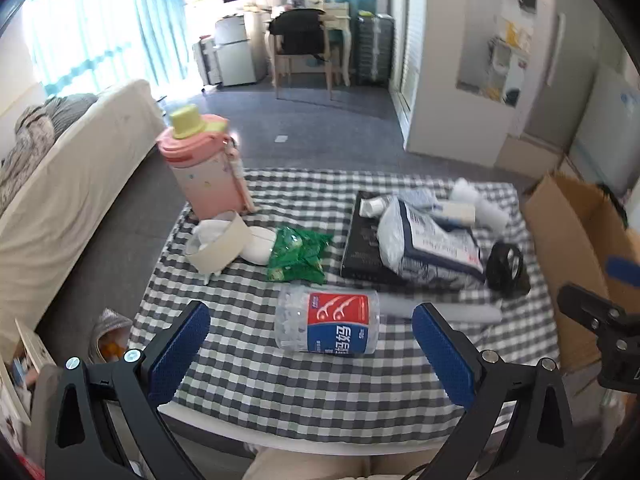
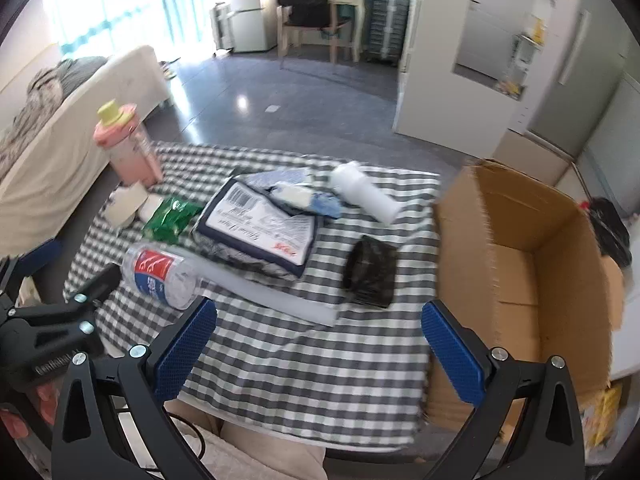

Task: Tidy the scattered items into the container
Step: 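Grasp the floss jar with the left tool while the right tool grasps the tissue pack, then carry the floss jar and tissue pack over the cardboard box and release both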

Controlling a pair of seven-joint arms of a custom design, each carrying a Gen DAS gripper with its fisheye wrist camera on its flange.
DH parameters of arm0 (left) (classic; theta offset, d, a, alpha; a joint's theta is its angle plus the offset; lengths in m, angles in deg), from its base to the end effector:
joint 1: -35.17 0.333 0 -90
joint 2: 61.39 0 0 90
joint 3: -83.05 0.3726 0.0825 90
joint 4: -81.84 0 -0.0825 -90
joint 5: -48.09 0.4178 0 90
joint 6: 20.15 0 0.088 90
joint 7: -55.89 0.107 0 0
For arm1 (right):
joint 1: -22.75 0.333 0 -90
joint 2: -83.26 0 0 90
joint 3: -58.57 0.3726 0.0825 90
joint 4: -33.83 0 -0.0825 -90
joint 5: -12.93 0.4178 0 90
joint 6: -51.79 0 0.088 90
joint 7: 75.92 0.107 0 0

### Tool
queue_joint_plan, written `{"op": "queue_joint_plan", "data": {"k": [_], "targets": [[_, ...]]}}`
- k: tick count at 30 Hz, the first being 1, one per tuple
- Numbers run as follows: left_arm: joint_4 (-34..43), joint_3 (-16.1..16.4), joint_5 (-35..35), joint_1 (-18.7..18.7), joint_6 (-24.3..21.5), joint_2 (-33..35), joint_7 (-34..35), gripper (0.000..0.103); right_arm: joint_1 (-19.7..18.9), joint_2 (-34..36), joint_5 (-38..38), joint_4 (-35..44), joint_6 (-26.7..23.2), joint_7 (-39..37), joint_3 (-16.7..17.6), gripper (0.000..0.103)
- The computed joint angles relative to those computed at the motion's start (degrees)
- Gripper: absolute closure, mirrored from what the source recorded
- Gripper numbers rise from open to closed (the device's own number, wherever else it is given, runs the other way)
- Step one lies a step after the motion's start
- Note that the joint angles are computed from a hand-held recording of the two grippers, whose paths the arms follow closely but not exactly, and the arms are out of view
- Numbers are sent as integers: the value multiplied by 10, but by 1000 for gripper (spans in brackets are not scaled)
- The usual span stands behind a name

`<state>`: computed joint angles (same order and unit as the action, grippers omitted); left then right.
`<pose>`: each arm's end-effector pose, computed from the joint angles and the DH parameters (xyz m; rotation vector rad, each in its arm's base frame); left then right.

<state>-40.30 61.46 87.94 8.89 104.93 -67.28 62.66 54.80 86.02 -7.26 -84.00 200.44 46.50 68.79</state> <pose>0.3913 -0.4059 0.5135 -2.0174 1.5745 -0.4591 0.4622 0.4270 0.5061 -2.2379 1.4424 -0.4189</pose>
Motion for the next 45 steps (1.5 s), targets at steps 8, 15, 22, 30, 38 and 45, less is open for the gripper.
{"op": "queue_joint_plan", "data": {"k": [8,15,22,30,38,45], "targets": [[-9,7,22,0,7,32,-3,0,18,44,5,26,16,-23,-8,1],[-23,18,37,1,30,52,-6,1,33,90,23,60,18,-59,-18,1],[-52,28,54,15,99,40,-21,1,51,123,40,85,30,-93,-33,1],[-101,36,67,39,213,19,-26,1,86,187,4,159,4,-116,-58,1],[-124,39,75,59,298,21,-16,0,109,247,-5,227,-61,-106,-85,13],[-115,40,10,57,303,43,58,0,108,232,-16,217,-57,-87,-92,54]]}}
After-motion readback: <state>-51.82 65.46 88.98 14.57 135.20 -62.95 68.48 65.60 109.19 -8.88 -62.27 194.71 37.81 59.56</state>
